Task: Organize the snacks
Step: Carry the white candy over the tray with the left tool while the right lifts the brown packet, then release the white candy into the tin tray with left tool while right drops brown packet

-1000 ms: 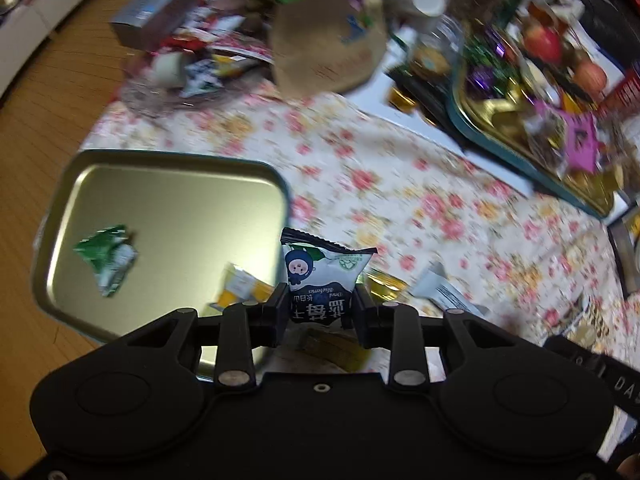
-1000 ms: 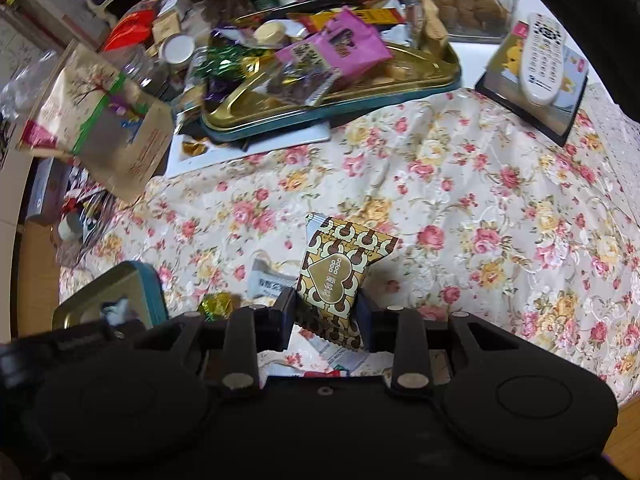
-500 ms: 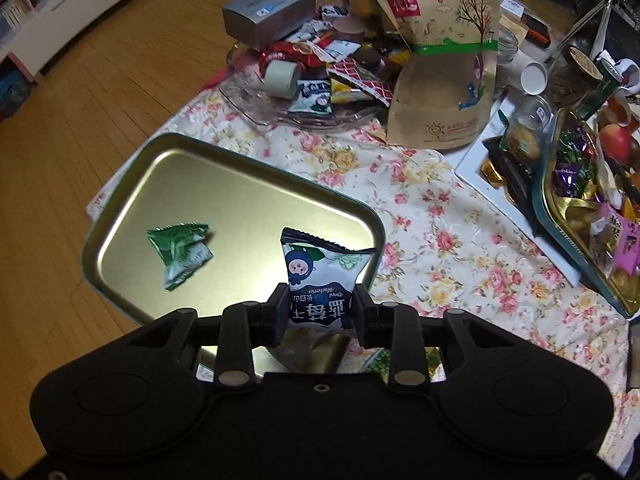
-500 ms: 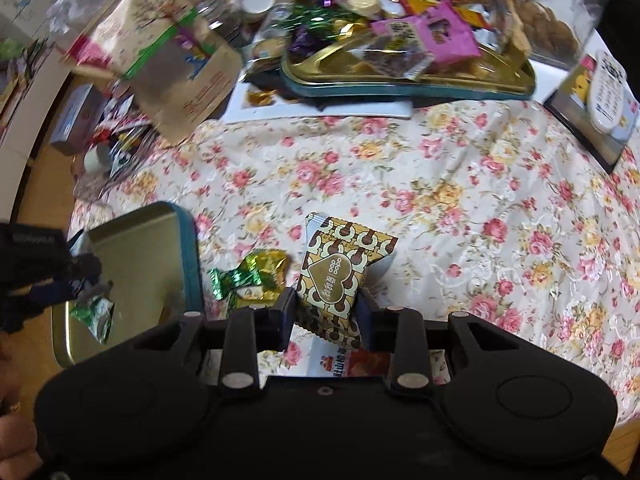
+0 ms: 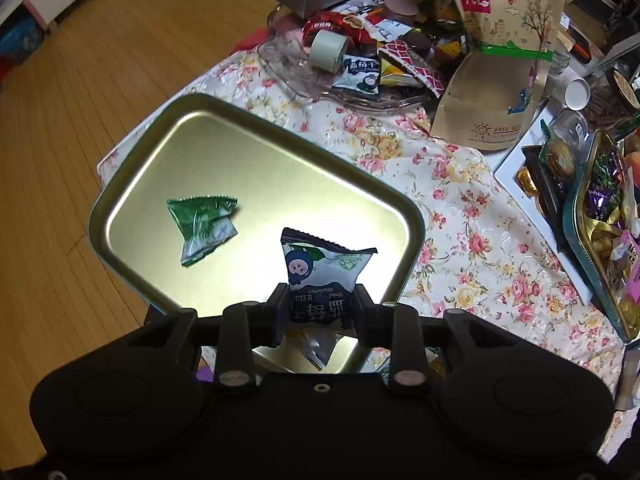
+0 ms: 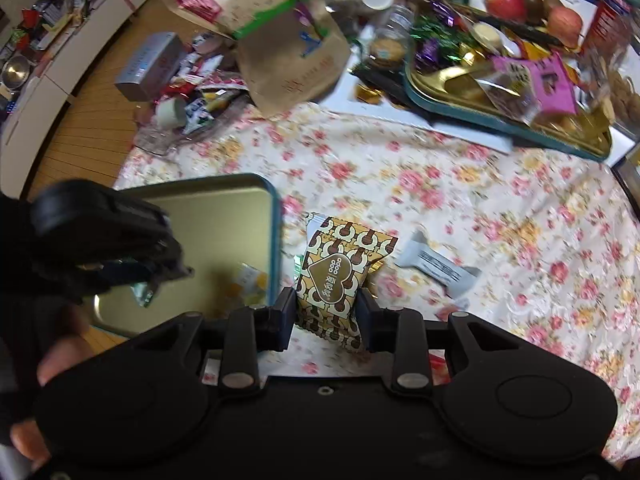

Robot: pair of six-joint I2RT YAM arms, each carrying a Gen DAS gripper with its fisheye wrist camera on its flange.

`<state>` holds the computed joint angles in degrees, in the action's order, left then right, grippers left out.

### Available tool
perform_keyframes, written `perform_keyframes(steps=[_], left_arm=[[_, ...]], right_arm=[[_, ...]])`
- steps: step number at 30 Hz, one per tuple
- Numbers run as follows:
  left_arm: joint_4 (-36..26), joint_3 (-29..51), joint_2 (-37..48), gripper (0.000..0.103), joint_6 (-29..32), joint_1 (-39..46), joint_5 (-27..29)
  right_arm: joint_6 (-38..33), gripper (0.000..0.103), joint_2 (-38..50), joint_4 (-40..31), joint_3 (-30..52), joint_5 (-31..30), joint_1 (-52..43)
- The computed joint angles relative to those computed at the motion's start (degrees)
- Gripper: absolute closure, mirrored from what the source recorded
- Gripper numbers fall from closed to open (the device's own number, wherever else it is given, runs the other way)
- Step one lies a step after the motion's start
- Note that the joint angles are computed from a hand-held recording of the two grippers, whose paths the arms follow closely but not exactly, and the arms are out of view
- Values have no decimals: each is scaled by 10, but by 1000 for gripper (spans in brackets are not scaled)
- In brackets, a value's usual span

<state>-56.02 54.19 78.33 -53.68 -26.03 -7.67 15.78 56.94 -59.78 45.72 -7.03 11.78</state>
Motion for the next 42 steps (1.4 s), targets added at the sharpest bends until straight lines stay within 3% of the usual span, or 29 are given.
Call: perform_keyframes(steps=[5, 11, 15, 28, 42], left_arm=[[-9, 2, -2, 62, -22, -3, -11], [-2, -7, 20, 62, -15, 12, -19], [16, -28, 18, 62, -1, 45, 19], [7, -43, 10, 62, 24, 99, 23], [10, -47, -6, 61, 41, 111, 5]], right_arm=[[33, 69, 11, 15, 17, -22, 24], [14, 69, 22, 26, 1, -41, 19], [20, 69, 28, 33, 9, -34, 34], [81, 69, 49, 60, 24, 9, 150], [89, 69, 90, 81, 27, 8, 160]])
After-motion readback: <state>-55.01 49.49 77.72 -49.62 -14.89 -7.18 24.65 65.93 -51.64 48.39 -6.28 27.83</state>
